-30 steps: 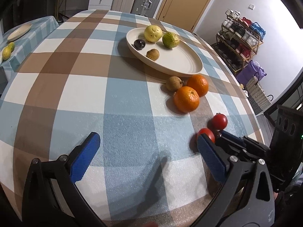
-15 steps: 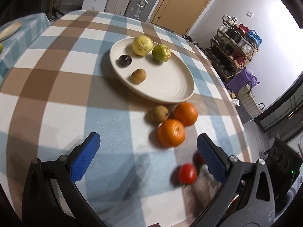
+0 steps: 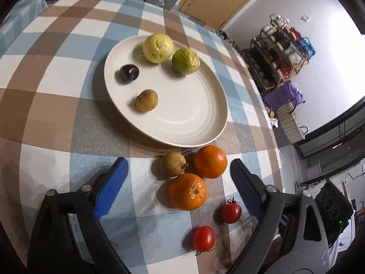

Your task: Organize fruits

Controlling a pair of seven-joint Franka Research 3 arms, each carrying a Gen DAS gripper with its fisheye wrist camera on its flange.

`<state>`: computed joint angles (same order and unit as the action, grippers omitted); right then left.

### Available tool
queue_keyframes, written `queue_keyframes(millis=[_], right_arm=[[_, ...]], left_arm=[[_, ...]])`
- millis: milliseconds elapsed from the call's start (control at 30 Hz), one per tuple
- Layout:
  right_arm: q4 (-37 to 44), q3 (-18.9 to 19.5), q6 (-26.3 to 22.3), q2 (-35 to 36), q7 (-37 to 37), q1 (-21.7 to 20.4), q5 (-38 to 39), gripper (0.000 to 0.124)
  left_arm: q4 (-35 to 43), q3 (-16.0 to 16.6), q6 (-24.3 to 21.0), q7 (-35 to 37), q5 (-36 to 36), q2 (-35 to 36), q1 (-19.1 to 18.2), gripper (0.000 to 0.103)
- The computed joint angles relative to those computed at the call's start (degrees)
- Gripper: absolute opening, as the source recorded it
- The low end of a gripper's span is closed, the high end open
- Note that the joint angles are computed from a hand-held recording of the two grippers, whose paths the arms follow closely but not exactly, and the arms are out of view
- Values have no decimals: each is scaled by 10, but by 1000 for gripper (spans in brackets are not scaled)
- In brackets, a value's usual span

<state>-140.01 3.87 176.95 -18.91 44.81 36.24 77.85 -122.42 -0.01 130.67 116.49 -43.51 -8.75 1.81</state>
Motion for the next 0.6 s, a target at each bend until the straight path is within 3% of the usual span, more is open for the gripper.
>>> queue_keyframes(millis=[67,200,433,600], right_arm=[[5,-5,-4,0,-7,0,4,25],[18,-9,-15,6,-21,-7,10,25],[40,-1,-39,22,-33,-30,13,25],[49,3,-47,27,-34,-38,10,25]], left_arm=[[10,-1,-12,-5,4,9,0,78],[20,-5,-34,-7,9,20,3,61],[27,-11,-52,-8,-11,36,10,43],[40,-16,-63,-12,-8,49,15,21]])
